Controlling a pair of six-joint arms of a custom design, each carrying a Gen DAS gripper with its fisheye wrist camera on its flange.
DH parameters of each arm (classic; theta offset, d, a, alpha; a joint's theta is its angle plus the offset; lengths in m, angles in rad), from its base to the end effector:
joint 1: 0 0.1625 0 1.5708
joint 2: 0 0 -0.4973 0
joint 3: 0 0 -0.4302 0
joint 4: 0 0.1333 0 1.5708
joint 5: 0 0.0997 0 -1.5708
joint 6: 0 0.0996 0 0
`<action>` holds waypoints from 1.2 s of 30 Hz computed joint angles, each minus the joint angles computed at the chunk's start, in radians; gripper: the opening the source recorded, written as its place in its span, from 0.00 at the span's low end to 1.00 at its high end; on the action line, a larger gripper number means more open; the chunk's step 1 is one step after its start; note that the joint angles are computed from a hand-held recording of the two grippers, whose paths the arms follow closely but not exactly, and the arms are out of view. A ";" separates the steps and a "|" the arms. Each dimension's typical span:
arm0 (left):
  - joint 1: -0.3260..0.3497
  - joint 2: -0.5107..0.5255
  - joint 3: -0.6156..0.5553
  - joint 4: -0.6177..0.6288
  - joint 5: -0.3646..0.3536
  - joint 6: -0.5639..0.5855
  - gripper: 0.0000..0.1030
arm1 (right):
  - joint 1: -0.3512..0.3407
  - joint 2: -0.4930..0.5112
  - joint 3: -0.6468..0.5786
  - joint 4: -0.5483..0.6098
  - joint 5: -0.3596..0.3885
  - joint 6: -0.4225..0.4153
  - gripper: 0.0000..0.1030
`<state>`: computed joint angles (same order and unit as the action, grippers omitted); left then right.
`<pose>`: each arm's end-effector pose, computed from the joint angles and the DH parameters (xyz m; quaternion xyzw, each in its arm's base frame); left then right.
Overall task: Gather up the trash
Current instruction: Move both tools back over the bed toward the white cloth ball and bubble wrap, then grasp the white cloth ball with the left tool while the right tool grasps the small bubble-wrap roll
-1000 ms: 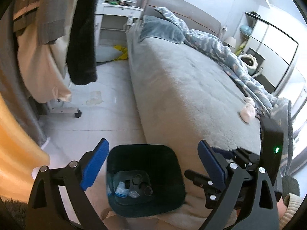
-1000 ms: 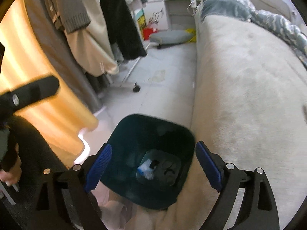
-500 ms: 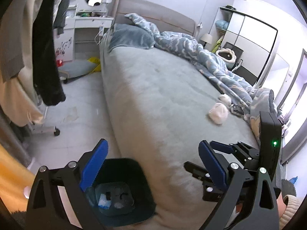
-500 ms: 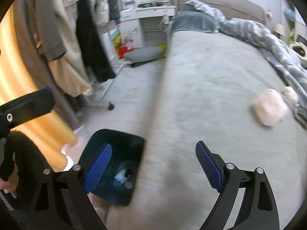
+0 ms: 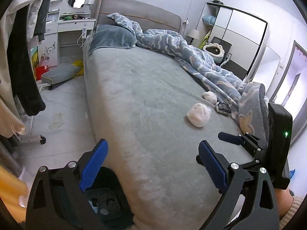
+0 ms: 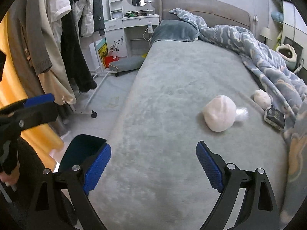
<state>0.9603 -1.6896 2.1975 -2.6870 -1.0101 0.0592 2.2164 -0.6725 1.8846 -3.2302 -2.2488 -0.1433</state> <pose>-0.1036 -0.4730 0.4348 0.2230 0.8932 -0.3488 0.1757 0.4558 -0.4873 0.0427 0.2853 -0.8773 0.2832 0.2621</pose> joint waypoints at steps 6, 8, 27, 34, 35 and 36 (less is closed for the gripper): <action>-0.006 0.073 -0.047 0.028 0.009 -0.027 0.94 | -0.035 -0.028 0.004 0.024 0.012 -0.071 0.89; -0.005 0.096 -0.061 0.031 0.003 -0.020 0.94 | -0.050 -0.038 0.008 0.015 0.013 -0.086 0.89; 0.046 0.343 -0.214 0.033 -0.140 0.097 0.94 | -0.161 -0.093 0.017 -0.018 0.032 -0.143 0.89; 0.073 0.429 -0.278 0.070 -0.197 0.122 0.94 | -0.198 -0.121 0.025 -0.013 0.085 -0.143 0.90; 0.078 0.443 -0.290 0.080 -0.213 0.128 0.94 | -0.203 -0.124 0.026 -0.008 0.092 -0.140 0.91; 0.083 0.454 -0.298 0.086 -0.228 0.133 0.94 | -0.208 -0.128 0.027 0.001 0.096 -0.136 0.91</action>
